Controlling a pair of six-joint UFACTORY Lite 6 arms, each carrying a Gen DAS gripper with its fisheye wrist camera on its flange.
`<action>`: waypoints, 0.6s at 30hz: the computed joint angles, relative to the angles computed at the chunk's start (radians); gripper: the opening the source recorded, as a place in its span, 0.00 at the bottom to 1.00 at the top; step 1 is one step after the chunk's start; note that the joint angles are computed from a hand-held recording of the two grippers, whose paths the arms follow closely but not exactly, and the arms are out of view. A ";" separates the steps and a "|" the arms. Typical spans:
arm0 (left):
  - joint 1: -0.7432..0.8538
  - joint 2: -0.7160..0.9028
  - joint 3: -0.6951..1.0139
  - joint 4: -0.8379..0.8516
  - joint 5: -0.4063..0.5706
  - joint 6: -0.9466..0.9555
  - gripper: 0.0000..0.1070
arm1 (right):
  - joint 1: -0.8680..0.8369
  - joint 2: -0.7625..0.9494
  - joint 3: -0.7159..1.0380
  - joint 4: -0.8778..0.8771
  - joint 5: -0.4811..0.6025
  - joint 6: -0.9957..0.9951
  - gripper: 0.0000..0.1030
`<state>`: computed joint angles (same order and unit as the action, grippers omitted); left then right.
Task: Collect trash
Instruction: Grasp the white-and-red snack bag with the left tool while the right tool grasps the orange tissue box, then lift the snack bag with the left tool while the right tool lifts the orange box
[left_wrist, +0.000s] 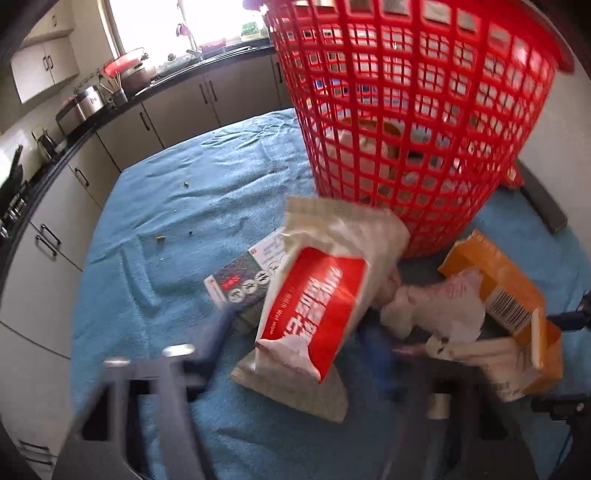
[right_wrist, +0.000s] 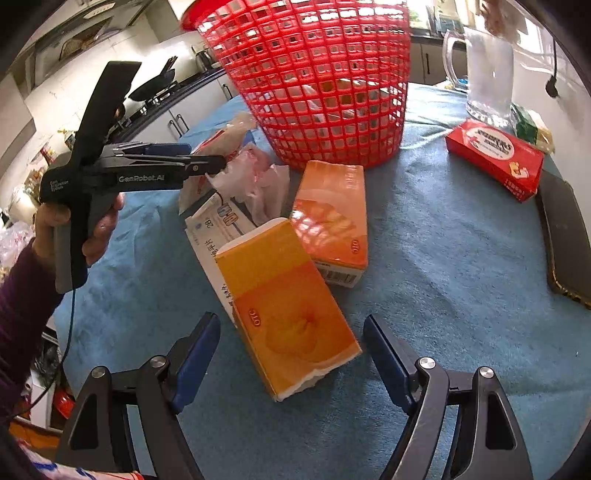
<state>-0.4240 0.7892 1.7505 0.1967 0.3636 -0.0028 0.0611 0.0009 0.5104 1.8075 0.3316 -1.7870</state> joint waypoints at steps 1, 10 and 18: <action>-0.007 -0.002 -0.004 0.058 0.013 -0.059 0.33 | 0.014 -0.006 -0.002 0.009 -0.015 -0.007 0.81; 0.034 -0.209 -0.253 -0.110 -0.080 0.024 0.32 | 0.075 -0.047 -0.033 0.094 -0.084 -0.081 0.60; 0.048 -0.481 -0.537 -0.158 -0.150 0.030 0.32 | 0.053 -0.181 -0.125 0.012 -0.067 0.010 0.53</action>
<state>-0.3760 0.3077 1.2137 0.0383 0.2136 0.0269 0.1139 -0.1799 0.3853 1.8190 0.2643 -1.7769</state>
